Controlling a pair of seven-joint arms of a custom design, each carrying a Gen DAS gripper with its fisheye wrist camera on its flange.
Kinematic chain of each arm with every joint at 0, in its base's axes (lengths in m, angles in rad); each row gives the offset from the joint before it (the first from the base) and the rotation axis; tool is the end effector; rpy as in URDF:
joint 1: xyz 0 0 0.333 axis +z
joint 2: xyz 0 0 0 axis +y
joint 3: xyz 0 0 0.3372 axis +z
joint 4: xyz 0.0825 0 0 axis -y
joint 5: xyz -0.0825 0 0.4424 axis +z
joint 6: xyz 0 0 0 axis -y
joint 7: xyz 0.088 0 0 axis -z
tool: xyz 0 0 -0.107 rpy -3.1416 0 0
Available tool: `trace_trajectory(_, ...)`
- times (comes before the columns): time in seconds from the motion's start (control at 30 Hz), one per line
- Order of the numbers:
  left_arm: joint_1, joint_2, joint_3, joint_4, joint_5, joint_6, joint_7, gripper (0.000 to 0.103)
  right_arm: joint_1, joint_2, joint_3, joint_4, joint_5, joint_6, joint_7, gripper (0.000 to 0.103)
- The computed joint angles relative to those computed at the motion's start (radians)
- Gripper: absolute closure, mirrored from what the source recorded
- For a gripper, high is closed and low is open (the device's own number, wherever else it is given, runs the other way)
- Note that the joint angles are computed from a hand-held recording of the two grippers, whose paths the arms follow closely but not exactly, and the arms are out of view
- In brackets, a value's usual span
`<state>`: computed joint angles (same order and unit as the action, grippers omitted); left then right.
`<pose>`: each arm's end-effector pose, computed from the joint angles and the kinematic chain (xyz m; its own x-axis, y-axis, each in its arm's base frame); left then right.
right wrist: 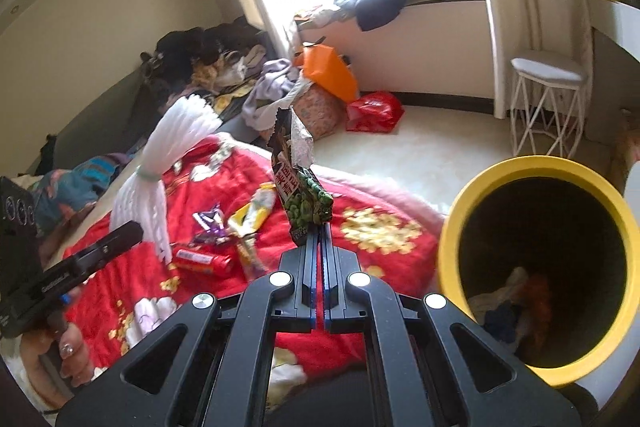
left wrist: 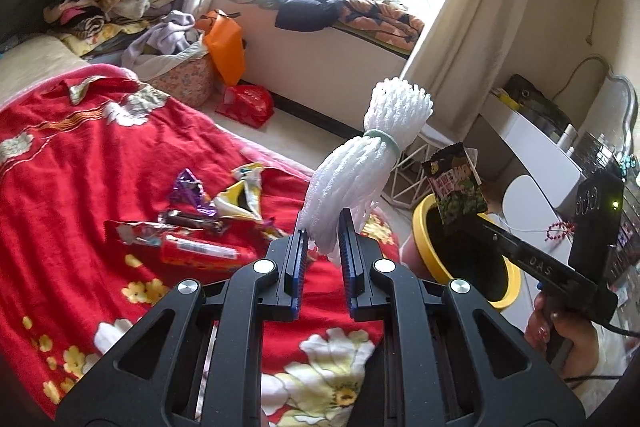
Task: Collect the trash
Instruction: 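Carry the foam net and green snack bag with both tools over the bin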
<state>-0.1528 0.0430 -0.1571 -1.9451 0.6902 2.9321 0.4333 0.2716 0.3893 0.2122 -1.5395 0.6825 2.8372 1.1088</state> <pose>0.6234 -0.2406 0.5582 0.0549 -0.9488 0.3111 -0.5562 -0.2878 -0.7797 0.7184 0.3088 0.5315 0.4638 -0.8171 -0.3423 -0.6292 -0.0318 -0.7766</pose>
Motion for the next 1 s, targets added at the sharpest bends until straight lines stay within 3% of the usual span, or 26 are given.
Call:
trace_trajectory(0.73, -0.061, 0.103, -0.015, 0.105, -0.138, -0.013, 0.195, 0.092, -0.029, -0.018, -0.073, -0.072, -0.091, 0.094, 0.205, 0.101)
trace_trajectory(1.0, -0.091, 0.180, -0.030, 0.185, -0.218, -0.030, 0.293, 0.092, -0.005, -0.014, -0.152, -0.091, -0.223, 0.125, 0.373, 0.101)
